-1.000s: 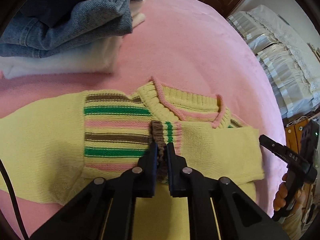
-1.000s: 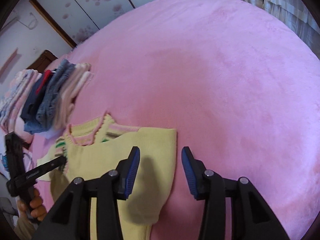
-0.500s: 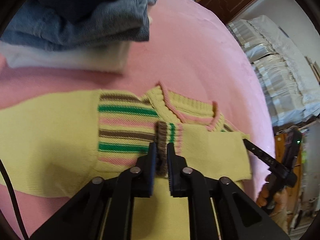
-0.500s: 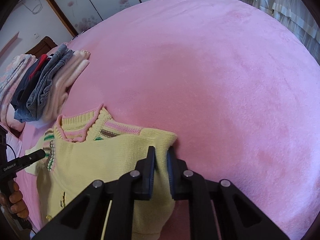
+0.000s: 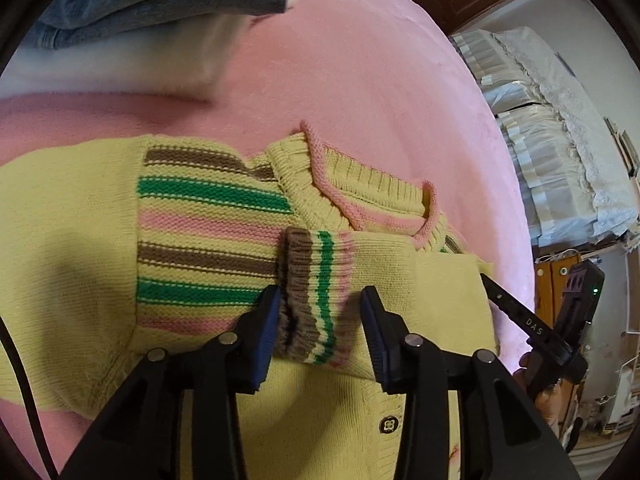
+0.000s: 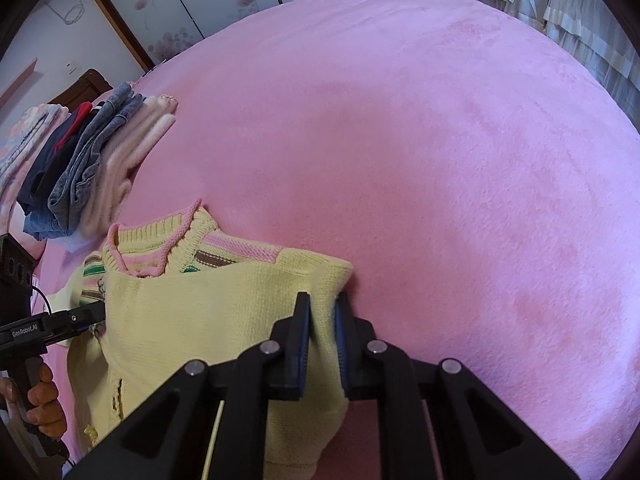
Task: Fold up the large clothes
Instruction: 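Lay the held sleeve across the cardigan chest with the left gripper, then open the left gripper and release the cuff on the chest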
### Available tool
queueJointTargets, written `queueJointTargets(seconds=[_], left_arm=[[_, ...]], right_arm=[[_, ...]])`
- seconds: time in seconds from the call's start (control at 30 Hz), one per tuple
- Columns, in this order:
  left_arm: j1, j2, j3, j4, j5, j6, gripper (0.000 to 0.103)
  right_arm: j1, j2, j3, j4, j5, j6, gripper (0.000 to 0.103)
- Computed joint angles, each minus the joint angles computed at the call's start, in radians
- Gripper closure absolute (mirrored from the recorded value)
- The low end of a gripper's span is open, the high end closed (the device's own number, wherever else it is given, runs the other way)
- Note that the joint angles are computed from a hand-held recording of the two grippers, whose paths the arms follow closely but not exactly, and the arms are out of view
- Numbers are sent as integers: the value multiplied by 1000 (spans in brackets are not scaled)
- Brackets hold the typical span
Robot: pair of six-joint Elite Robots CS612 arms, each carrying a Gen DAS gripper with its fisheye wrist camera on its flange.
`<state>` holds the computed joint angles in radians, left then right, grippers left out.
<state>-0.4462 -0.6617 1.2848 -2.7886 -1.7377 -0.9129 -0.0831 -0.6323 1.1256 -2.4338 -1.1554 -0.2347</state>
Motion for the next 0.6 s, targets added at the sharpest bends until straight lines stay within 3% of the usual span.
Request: queueJointTargets(seconds=[0.03, 0.1, 0.3, 0.47, 0.6], left_arm=[[-8, -6, -4, 33, 40, 11, 86], [-17, -17, -8, 88, 92, 26, 98], [-49, -83, 58, 91, 285, 48, 100], [-42, -76, 52, 149, 312, 28, 100], [-42, -63, 38, 187, 314, 52, 99]], right_arm=[[0, 0, -1, 1, 0, 1, 91], [0, 0, -1, 3, 0, -2, 91], [7, -18, 33, -74, -16, -35, 93], [20, -20, 43, -114, -43, -74, 93], [33, -6, 35, -132, -141, -93, 90]])
